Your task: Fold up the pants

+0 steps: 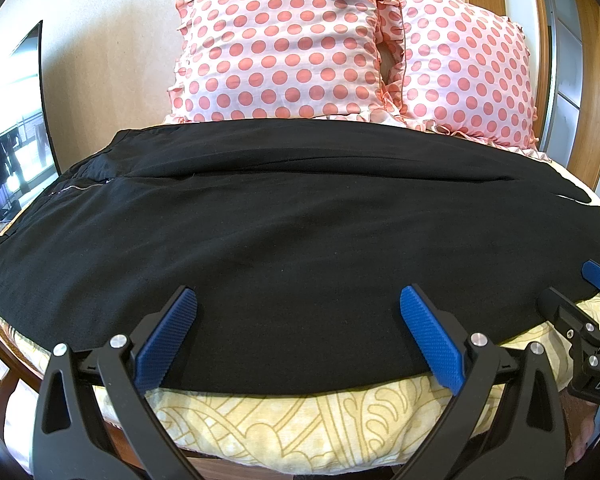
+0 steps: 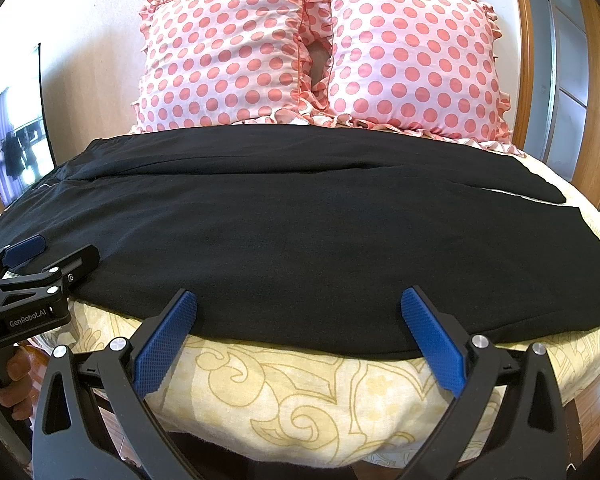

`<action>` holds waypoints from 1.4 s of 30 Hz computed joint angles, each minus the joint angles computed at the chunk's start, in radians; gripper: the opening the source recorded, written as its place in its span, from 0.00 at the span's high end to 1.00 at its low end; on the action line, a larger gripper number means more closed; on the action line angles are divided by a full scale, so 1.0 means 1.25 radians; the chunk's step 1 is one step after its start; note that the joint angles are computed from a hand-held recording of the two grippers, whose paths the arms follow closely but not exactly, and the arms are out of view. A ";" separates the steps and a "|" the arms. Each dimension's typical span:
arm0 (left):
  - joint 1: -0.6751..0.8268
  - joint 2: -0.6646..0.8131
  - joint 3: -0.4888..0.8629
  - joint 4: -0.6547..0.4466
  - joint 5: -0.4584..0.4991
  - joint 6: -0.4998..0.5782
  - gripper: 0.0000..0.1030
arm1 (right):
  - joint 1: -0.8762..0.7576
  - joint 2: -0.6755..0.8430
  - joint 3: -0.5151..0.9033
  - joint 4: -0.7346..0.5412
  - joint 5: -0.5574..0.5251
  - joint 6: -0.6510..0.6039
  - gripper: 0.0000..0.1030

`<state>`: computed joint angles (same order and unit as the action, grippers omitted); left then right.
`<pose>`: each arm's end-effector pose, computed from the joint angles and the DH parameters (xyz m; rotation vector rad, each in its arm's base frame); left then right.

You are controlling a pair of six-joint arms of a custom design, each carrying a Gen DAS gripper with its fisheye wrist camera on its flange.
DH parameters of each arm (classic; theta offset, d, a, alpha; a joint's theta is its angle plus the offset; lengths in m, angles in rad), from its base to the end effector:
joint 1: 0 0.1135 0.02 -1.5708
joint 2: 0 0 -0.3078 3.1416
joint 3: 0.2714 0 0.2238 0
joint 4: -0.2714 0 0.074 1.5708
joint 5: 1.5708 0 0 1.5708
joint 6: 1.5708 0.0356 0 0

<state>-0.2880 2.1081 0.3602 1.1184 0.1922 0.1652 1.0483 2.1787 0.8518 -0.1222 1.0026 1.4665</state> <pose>0.2729 -0.0879 0.0910 0.5989 2.1178 -0.2801 0.1844 0.2601 0.0790 0.5147 2.0809 -0.2378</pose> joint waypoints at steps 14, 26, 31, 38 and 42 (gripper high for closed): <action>0.001 -0.014 0.014 -0.042 0.005 0.011 0.02 | -0.019 -0.037 -0.047 0.079 -0.046 -0.084 0.01; 0.032 -0.083 0.108 -0.212 0.062 0.011 0.02 | -0.684 -0.471 -0.264 0.254 -0.258 -0.452 0.01; 0.050 -0.085 0.144 -0.250 0.144 0.012 0.02 | -1.042 -0.278 -0.058 0.174 -0.499 -0.502 0.28; 0.060 -0.057 0.219 -0.314 0.191 0.007 0.02 | -1.157 -0.056 0.211 -0.001 -0.461 -0.480 0.37; 0.071 -0.037 0.252 -0.356 0.225 0.008 0.02 | -1.173 -0.012 0.237 -0.010 -0.436 -0.526 0.38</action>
<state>-0.1996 2.0620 0.6750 0.6731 0.4733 0.1752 -0.4177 2.1631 1.1475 -0.1348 0.4576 0.8086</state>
